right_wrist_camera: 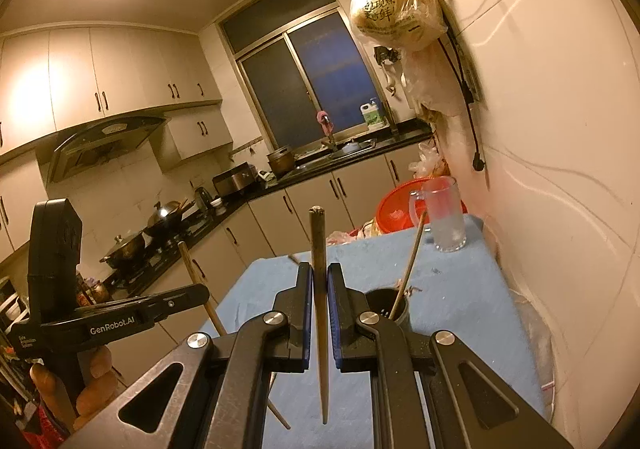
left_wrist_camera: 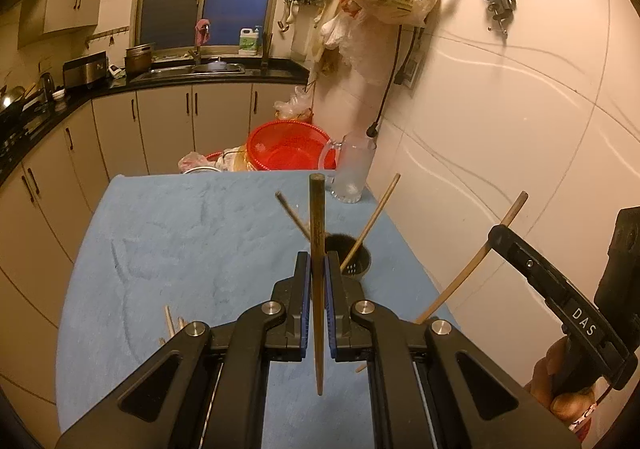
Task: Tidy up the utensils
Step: 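Carry the left gripper's chopstick over the black cup while the right gripper carries its own, then open the left gripper to drop the chopstick into the cup while the right gripper opens too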
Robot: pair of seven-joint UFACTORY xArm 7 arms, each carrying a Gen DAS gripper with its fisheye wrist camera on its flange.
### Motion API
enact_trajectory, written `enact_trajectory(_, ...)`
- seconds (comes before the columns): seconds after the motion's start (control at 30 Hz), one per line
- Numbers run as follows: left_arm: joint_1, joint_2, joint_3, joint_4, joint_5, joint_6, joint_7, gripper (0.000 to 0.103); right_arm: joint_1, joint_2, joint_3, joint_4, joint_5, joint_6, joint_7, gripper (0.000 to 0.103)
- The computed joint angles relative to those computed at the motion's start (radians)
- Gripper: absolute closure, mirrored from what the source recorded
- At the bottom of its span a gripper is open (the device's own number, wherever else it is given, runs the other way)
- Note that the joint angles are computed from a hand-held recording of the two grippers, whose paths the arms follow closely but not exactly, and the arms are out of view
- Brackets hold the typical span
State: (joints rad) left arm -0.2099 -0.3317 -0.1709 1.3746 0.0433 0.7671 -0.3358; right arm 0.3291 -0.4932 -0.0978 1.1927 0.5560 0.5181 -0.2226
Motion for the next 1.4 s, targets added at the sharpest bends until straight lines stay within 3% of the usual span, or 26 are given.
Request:
enact_trajectory(0.2, 0.005, 0.093, -0.008, 0.109, 0.028, 0.006, -0.019, 0.097, -0.01, 0.083, -0.02, 0.094, 0.016, 0.019, -0.014, 0.094)
enact_trajectory(0.47, -0.018, 0.274, 0.001, 0.356, 0.095, 0.018, -0.064, 0.097, -0.073, 0.234, -0.007, 0.282, 0.044, 0.037, -0.042, 0.094)
enact_trajectory(0.63, -0.058, 0.388, 0.018, 0.499, 0.166, 0.021, -0.094, 0.097, -0.129, 0.333, 0.027, 0.4, 0.053, 0.047, -0.057, 0.094)
enact_trajectory(0.83, -0.097, 0.506, 0.053, 0.613, 0.155, 0.042, -0.093, 0.097, -0.19, 0.43, 0.075, 0.477, 0.052, 0.048, -0.054, 0.094)
enact_trajectory(1.03, -0.107, 0.575, 0.076, 0.639, 0.115, 0.062, -0.081, 0.097, -0.236, 0.488, 0.107, 0.496, 0.064, 0.075, -0.05, 0.094)
enact_trajectory(1.4, -0.101, 0.555, 0.085, 0.534, 0.083, 0.051, -0.08, 0.096, -0.26, 0.507, 0.135, 0.436, 0.052, 0.122, -0.029, 0.094)
